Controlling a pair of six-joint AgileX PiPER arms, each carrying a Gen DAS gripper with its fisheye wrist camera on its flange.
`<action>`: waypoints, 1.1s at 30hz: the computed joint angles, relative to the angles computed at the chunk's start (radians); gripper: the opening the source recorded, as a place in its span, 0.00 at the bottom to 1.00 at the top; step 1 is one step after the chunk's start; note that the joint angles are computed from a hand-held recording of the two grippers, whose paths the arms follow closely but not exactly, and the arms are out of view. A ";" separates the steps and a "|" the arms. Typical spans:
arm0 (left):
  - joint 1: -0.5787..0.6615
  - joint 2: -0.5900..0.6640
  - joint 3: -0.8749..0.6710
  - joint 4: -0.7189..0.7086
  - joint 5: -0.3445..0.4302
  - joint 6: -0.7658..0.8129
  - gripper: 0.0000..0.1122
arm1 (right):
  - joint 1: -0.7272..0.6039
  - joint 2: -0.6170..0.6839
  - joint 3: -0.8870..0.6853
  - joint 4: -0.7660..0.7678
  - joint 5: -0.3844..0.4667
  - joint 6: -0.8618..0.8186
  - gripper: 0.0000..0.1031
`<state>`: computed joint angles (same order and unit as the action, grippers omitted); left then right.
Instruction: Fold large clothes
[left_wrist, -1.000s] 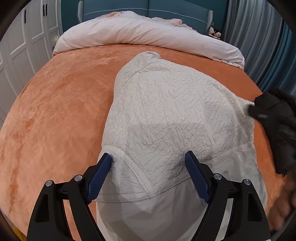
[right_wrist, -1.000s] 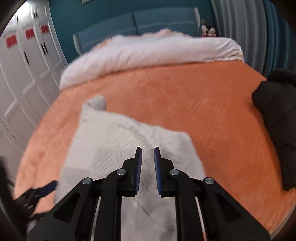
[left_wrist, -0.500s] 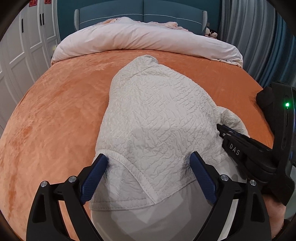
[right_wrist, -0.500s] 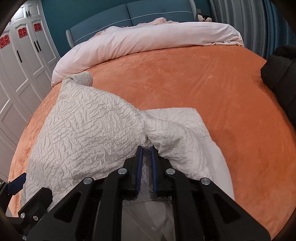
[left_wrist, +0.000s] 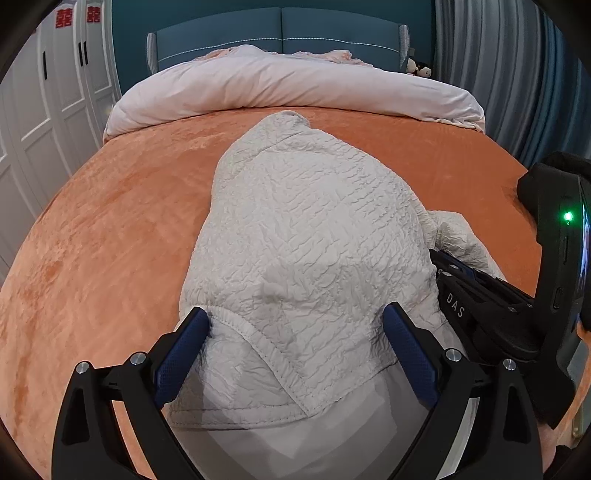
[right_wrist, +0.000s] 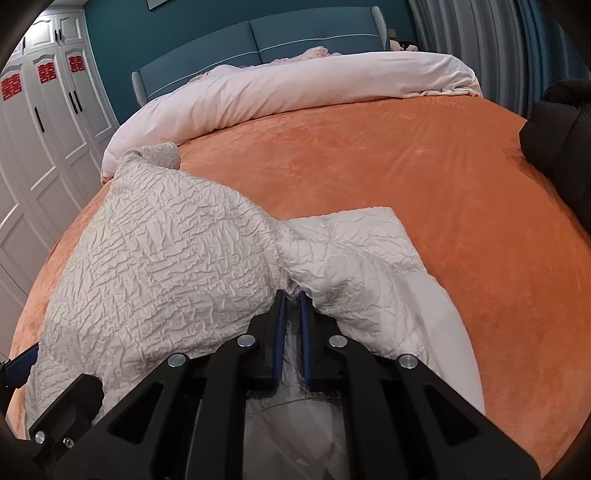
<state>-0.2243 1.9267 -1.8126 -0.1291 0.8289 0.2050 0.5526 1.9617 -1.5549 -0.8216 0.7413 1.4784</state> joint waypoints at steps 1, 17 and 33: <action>0.001 0.000 0.002 0.001 -0.004 0.003 0.83 | 0.002 0.001 0.001 -0.008 0.000 0.008 0.04; 0.107 -0.045 -0.114 -0.105 0.312 0.092 0.80 | 0.056 -0.115 -0.124 0.259 0.210 -0.271 0.13; 0.176 -0.088 0.104 -0.146 0.283 0.126 0.87 | 0.177 -0.128 0.007 0.358 0.201 -0.240 0.09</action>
<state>-0.0480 1.8391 -1.7085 -0.2749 1.1114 0.3309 0.7300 1.8341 -1.5477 -0.4632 0.9425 1.2385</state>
